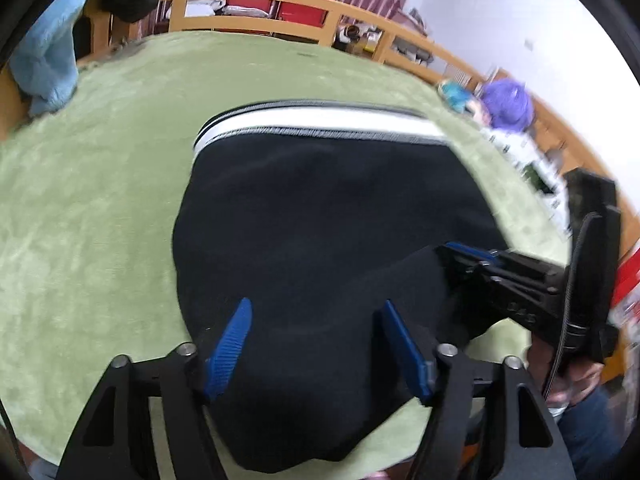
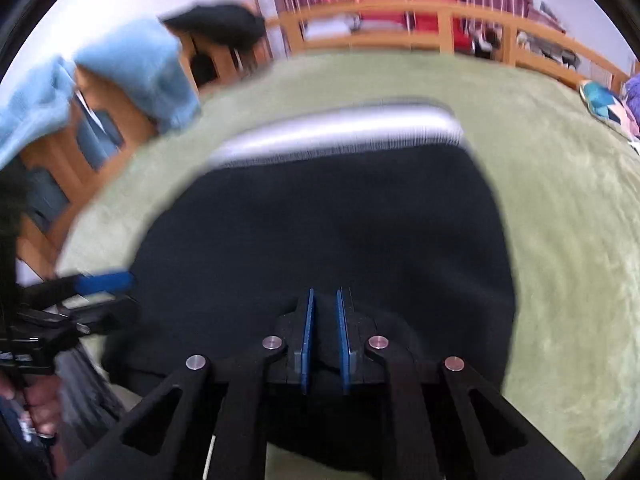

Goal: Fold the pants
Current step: 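Open both grippers and release the folded pants on the bed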

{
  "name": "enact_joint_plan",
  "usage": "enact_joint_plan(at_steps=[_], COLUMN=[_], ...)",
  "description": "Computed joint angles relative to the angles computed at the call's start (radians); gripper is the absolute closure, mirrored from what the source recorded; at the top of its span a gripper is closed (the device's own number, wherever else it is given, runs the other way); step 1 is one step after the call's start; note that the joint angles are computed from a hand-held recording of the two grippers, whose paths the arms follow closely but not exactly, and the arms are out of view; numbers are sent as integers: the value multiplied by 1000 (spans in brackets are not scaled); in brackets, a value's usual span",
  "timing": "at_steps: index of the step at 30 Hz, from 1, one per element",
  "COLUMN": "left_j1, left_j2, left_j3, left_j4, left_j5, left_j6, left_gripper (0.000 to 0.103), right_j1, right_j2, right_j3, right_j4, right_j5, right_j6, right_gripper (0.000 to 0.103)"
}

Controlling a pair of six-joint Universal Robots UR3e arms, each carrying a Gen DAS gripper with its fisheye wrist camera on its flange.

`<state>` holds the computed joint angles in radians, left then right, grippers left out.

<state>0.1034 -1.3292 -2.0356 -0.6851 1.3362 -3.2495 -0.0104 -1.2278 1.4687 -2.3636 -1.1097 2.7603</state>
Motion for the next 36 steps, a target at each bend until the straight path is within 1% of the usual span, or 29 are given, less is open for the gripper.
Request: enact_joint_plan(at_steps=[2,3,4,6,8,10,12,13,15,16,18,20,21,23,24,25,27,29,30,31,32,33,35,36], left_j1=[-40,-54,-54,-34,-6,33,38,13,-32,-61,-87,-88,-83,-74,-82,-96,-113,-129,-141,-160,-187,-209,-255,-282], left_j2=[-9,-13,-7,16,39,91,104,78,36,21,13,27,38,76,95,100,111,125,132,132,129,122,105,103], left_j3=[-14,-16,-19,-39,-42,-57,-68,-58,-57,-43,-5,26,39,53,68,83,125,166,181,204,230,254,309,329], left_j4=[46,53,55,61,36,3,-20,-26,6,14,-19,-72,-96,-125,-138,-144,-172,-201,-208,-217,-225,-232,-247,-249], left_j5=[56,75,73,32,-6,-53,-58,-19,43,78,107,113,106,96,114,132,164,176,183,203,233,254,297,327], left_j6=[-3,8,16,24,25,25,42,46,28,16,-2,-20,-27,-34,-44,-53,-71,-92,-101,-113,-129,-143,-172,-188], left_gripper=[41,41,41,40,40,40,40,41,41,41,41,41,41,41,40,40,40,39,36,34,34,33,30,27], right_j1=[-15,-25,-33,-58,-99,-126,-141,-162,-194,-190,-175,-168,-155,-164,-174,-172,-157,-150,-157,-170,-180,-186,-199,-206], right_j2=[-39,-70,-95,-130,-129,-144,-197,-243,-279,-265,-216,-236,-250,-269,-284,-302,-330,-374,-394,-417,-433,-456,-476,-502], right_j3=[91,124,158,235,241,213,234,280,338,337,311,349,336,303,294,284,267,261,257,248,237,228,197,196], right_j4=[-49,-21,-11,-23,27,109,106,69,-16,-32,-3,-55,-37,16,34,38,20,8,16,39,63,92,138,161], right_j5=[12,23,19,11,51,77,86,110,128,108,66,52,24,35,49,42,-11,-55,-60,-59,-57,-61,-73,-78], right_j6=[-52,-95,-124,-189,-215,-217,-212,-211,-176,-150,-136,-142,-138,-96,-68,-34,14,46,52,51,50,53,52,49], right_gripper=[92,92,92,95,95,98,98,98,97,97,97,98,98,97,94,91,67,55,52,50,45,44,43,42])
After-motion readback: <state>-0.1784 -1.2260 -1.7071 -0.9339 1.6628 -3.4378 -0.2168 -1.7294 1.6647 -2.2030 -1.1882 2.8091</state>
